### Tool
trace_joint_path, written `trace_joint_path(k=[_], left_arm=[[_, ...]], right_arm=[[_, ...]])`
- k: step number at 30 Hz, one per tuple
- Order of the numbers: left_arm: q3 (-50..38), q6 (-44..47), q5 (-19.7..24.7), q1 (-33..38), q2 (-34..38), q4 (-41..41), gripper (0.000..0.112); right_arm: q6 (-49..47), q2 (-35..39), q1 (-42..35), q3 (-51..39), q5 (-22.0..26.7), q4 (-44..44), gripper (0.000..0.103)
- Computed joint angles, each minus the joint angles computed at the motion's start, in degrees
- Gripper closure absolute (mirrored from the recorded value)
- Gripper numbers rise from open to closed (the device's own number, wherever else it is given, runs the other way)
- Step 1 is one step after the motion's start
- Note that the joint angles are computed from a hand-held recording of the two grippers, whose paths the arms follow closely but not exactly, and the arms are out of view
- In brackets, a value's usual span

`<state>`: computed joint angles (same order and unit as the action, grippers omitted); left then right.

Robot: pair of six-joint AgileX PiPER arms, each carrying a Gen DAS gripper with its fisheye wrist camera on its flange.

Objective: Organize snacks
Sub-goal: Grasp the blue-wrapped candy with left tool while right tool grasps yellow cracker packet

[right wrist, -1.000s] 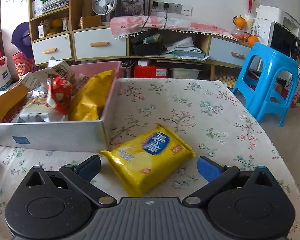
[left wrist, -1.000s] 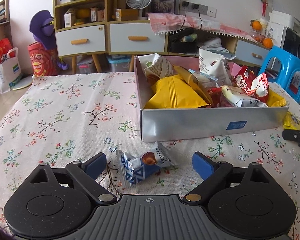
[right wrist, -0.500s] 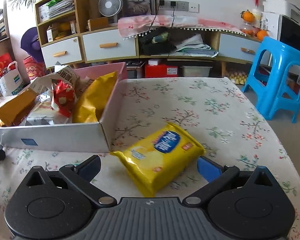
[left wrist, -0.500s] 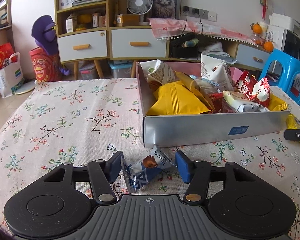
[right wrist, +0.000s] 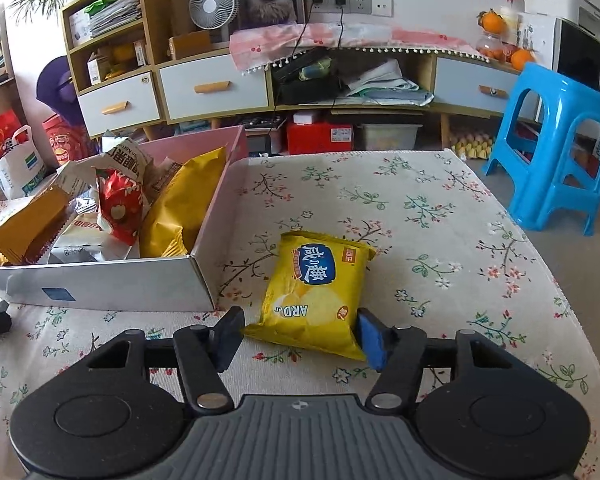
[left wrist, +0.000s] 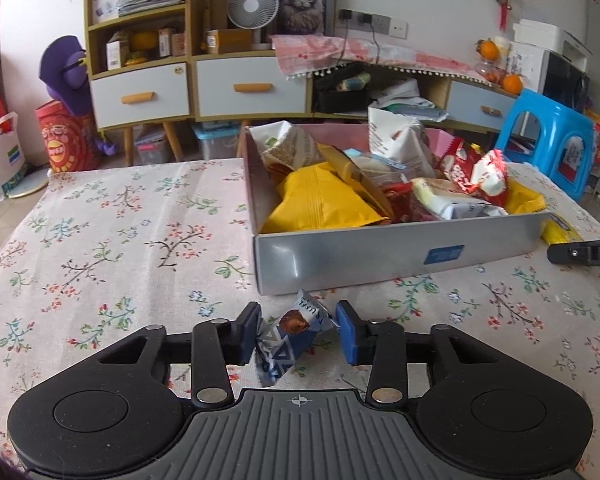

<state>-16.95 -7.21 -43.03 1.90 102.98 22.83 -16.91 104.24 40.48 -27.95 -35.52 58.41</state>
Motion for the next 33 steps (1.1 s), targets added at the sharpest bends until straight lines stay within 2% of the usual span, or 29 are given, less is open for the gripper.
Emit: trace_joint_path(k=[7, 24, 27, 28, 29, 30, 33], left_arm=[[0.0, -6.6, 3.3, 1.8, -2.9, 6.3, 0.078], [2.1, -17.1, 5.9, 4.1, -10.7, 18.1, 0.079], [2.3, -17.7, 6.3, 3.8, -11.1, 19.0, 0.079], [2.4, -17.7, 6.6, 3.6, -11.1, 19.1, 0.079], [2.6, -17.6, 6.7, 3.4, -11.1, 19.2, 0.079], [2.8, -17.6, 6.8, 3.3, -11.2, 19.3, 0.079], [3.2, -17.3, 7.3, 2.5, -11.3, 19.3, 0.079]], right_arm=[[1.3, -3.9, 0.7, 2.2, 0.5, 0.3, 0.057], [-3.0, -12.7, 2.2, 4.9, 1.4, 4.7, 0.06], [-10.7, -12.9, 2.3, 3.3, 3.9, 11.4, 0.067], [-15.6, -12.6, 1.7, 2.1, 6.2, 15.4, 0.074], [-20.1, -12.0, 0.6, 1.1, 8.7, 19.0, 0.075], [-22.4, -11.5, 0.2, 0.6, 10.1, 21.0, 0.075], [-24.3, -10.7, 2.4, 0.9, 8.3, 20.8, 0.071]])
